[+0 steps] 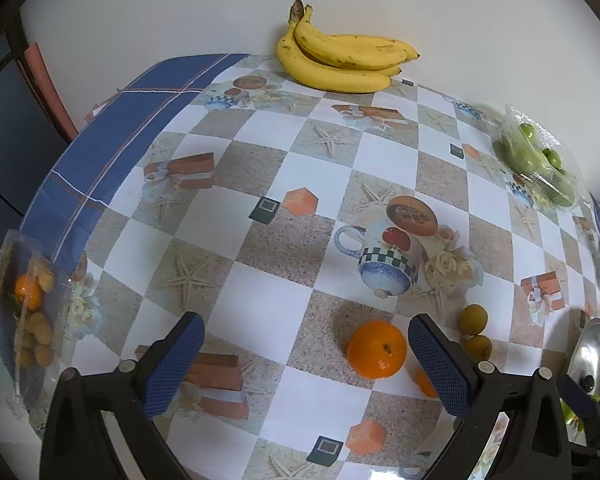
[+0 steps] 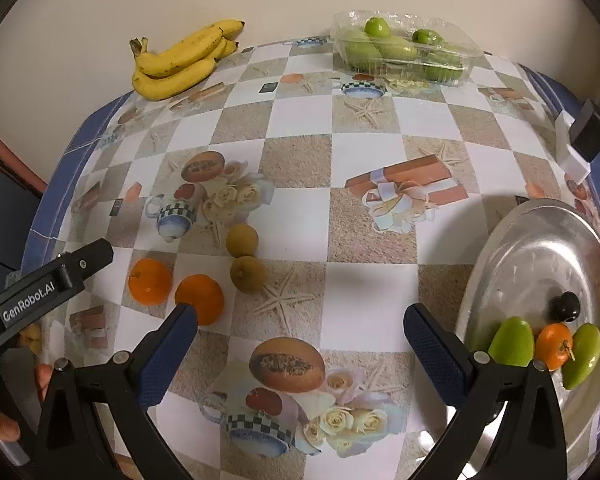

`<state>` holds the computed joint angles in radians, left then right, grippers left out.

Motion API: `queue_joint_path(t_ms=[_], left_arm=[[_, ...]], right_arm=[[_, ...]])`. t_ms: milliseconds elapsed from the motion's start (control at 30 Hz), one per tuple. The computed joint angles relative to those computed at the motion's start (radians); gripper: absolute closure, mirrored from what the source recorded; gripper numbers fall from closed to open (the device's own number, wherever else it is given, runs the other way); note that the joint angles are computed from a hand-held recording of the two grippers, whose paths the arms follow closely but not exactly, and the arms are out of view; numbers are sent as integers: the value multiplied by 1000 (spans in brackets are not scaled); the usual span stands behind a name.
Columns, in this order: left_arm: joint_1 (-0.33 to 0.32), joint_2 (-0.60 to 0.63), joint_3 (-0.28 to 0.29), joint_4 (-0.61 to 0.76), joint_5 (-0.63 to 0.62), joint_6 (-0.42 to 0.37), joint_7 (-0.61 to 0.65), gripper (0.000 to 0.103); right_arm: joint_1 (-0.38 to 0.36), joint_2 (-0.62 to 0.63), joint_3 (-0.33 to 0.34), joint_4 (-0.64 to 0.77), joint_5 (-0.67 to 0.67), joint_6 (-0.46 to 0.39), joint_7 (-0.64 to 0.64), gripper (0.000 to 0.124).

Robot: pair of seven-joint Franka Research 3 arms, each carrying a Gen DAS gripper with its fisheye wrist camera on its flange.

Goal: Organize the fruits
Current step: 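Grasp a brown kiwi with the right gripper while the left gripper grasps a mandarin orange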

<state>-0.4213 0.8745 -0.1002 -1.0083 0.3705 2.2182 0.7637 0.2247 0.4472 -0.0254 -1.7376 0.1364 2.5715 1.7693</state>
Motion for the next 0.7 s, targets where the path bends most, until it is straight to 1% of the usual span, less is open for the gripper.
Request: queue_joint_path(t_ms=[67, 133, 267, 433, 533, 567, 633, 667, 700], left_arm=[[1, 12, -4, 15, -6, -5, 7, 0], [2, 23, -7, 32, -15, -16, 12, 0], [3, 34, -10, 43, -28, -10, 15, 0], [12, 64, -24, 83, -69, -27, 19, 0], [21, 70, -34, 82, -98, -17, 14, 1], [26, 74, -40, 83, -110, -13, 16, 1], [32, 85, -48, 93, -130, -11, 23, 2], [33, 88, -50, 95, -137, -7, 26, 3], [35, 90, -54, 95, -145, 1, 31, 6]], right_arm=[[-16, 6, 16, 4, 37, 12, -17, 21], [-16, 12, 17, 8, 47, 28, -21, 21], [4, 20, -2, 12, 25, 59, -1, 21], [10, 51, -7, 44, 3, 57, -2, 21], [-4, 68, 11, 60, 29, 57, -24, 23], [-6, 74, 13, 67, 35, 54, -27, 25], [-13, 86, 21, 78, 54, 51, -37, 43], [-17, 92, 25, 86, 64, 45, -41, 48], [-20, 97, 30, 93, 75, 39, -48, 56]])
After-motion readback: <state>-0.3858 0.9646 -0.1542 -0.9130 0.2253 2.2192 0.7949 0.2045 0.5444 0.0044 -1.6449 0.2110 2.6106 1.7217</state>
